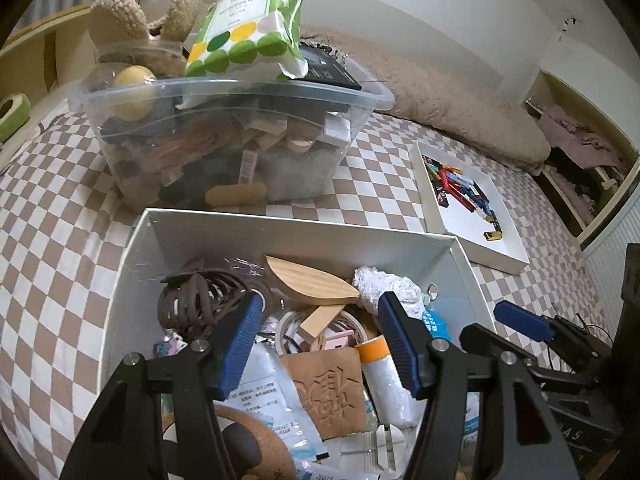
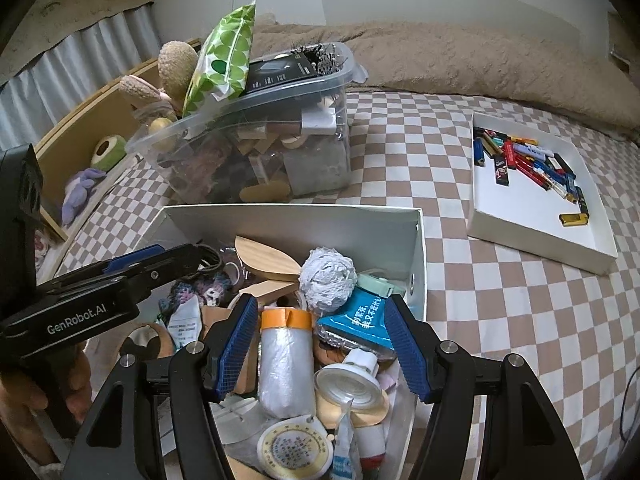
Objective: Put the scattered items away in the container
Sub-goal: 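Release the lace ball with the right gripper while the left releases the leaf piece into the box, then raise both open grippers up from the box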
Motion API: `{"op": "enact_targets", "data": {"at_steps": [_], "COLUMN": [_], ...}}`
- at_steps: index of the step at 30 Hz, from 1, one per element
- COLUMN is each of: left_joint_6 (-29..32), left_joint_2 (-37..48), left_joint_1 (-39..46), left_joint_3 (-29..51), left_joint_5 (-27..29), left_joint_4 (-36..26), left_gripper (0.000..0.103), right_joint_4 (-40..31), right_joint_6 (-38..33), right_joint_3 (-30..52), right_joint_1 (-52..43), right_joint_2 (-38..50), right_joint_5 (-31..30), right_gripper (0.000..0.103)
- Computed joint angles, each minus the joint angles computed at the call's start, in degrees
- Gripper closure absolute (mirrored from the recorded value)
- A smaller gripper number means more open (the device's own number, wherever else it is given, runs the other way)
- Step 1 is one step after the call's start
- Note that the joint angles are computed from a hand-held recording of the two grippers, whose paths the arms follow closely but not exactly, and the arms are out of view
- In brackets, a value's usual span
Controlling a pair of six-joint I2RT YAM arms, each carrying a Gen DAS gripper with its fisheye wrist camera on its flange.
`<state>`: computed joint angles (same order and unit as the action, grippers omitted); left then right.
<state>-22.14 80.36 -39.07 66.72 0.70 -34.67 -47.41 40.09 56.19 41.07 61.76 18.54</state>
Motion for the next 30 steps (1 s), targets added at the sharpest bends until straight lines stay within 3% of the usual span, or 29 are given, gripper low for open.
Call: {"op": "enact_targets", "data": {"at_steps": [6,10,14,16,18,22,24,30], "left_joint_6": [0.3,0.2,0.0,-0.1,0.1,-0.1,-0.1,-0.6], "left_joint_2": [-2.4,-5.0,-7.6,-8.3,-9.4,-11.6,-12.5,-15.4], "left_joint_1": [-0.9,-1.7,-3.1,-4.2,-4.7,-6.0,-6.8,-7.1], "left_joint_3": [-1.0,-2.3,-3.3,-3.3,-3.5,-4.2,-4.3,-3.9], "left_joint_5": [-2.0,-3.9,-7.3,-9.1,-8.9,-9.3,-10.3,-10.8], "left_joint_4": [-1.8,-2.5,-3.4,-4.6,-5.7,-7.0,-7.8,-10.3], "left_gripper": [0.042,0.029,0.007,0.004,0.000,0.000,0.000,0.000], "right_joint_4": [-1.7,-3.0,-4.6,-5.7,-6.7,-9.8,-11.2,-15.7], "right_joint_6": [2.2,4.0,6.2,7.2,8.3,11.6,13.1,17.2], "right_joint_3": [0.3,0.1,0.2,0.7,1.1,2.8,3.7,6.4], "right_joint_1": [1.7,3.6,5.9,7.4,8.9,12.8,14.5,19.2], "right_joint_2": [-1.8,-3.0,-4.2,-4.5,-4.8,-4.8,-4.6,-3.3], "right_joint_5": [1.5,3.2,5.2,6.3,7.6,11.7,13.1,17.1], "right_gripper": [0.037,0.037,0.037,0.036,0.020,0.011,0.000,0.000]}}
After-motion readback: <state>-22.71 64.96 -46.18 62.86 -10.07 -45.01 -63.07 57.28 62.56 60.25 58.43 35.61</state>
